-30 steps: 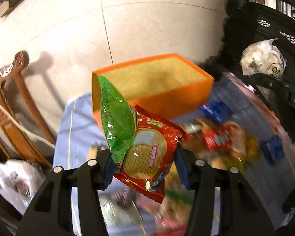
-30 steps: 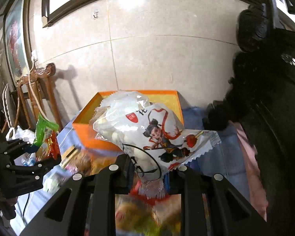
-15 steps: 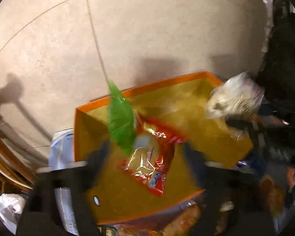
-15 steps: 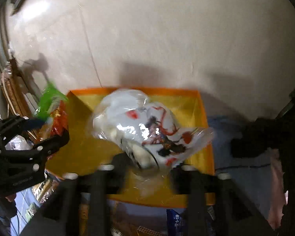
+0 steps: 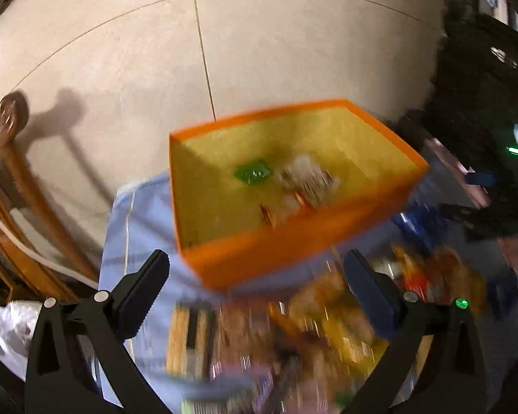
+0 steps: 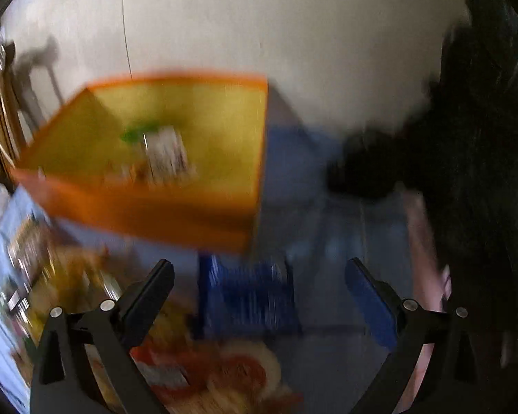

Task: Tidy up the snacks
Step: 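Carry both held packets over the orange box and release them inside, then grasp the red chip bag with the left tool while the right tool grasps the blue packet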

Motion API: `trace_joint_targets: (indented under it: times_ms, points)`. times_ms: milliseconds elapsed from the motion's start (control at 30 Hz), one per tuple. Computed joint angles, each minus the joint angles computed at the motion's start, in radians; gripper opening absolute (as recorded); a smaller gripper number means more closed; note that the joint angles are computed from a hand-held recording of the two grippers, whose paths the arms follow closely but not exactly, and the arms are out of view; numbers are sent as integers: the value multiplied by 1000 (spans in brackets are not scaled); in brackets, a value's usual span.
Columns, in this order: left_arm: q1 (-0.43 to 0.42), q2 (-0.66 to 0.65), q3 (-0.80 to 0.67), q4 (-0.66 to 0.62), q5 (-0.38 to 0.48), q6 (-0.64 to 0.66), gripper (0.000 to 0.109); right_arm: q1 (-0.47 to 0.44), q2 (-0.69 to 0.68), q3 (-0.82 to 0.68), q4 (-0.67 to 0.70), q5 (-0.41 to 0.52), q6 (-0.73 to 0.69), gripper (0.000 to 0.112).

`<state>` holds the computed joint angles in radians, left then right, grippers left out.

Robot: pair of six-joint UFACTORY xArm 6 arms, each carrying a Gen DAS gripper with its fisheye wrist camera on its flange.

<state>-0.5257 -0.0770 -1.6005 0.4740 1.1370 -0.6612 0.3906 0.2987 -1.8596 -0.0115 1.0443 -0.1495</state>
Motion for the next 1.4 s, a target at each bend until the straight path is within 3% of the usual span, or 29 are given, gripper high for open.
trace_joint_targets:
  times_ms: [200, 367, 433, 467, 567, 633, 767, 900, 1067, 1167, 1233, 1333, 1400]
  points:
    - [-134, -141, 185, -13, 39, -119, 99, -1, 165, -122, -5, 80, 114, 99]
    - [-178, -145, 234, -74, 26, -152, 99, -43, 218, -153, 153, 100, 139, 100]
    - [-186, -137, 238, -79, 19, -145, 99, -36, 228, -171, 138, 111, 116, 99]
    - [-189, -129, 235, -78, 17, -140, 99, -29, 225, -170, 125, 109, 106, 93]
    - [-178, -88, 203, -71, 19, -133, 99, -15, 198, -143, 98, 93, 113, 77]
    - [-180, -62, 178, -62, 35, -149, 99, -3, 146, -69, 55, 38, 147, 76]
    - [-201, -17, 138, -32, 89, -178, 99, -13, 48, 52, 102, -33, 172, 75]
    - [-208, 39, 90, -15, 78, -192, 99, -27, -126, 232, 70, -142, 189, 75]
    - [-184, 165, -21, -92, -12, -167, 99, -91, -390, 468, 110, -247, 236, 74]
    - [-184, 285, -134, -124, -85, -87, 99, -130, -500, 550, 128, -257, 244, 71]
    - [-183, 407, -285, -153, -28, 2, 99, -154, -525, 563, 107, -260, 249, 55]
    - [-168, 579, -509, -262, 79, 97, 99, -183, -558, 589, 121, -257, 233, 54]
    - [-199, 697, -668, -180, 191, 118, 94, -197, -565, 617, 128, -275, 228, 54]
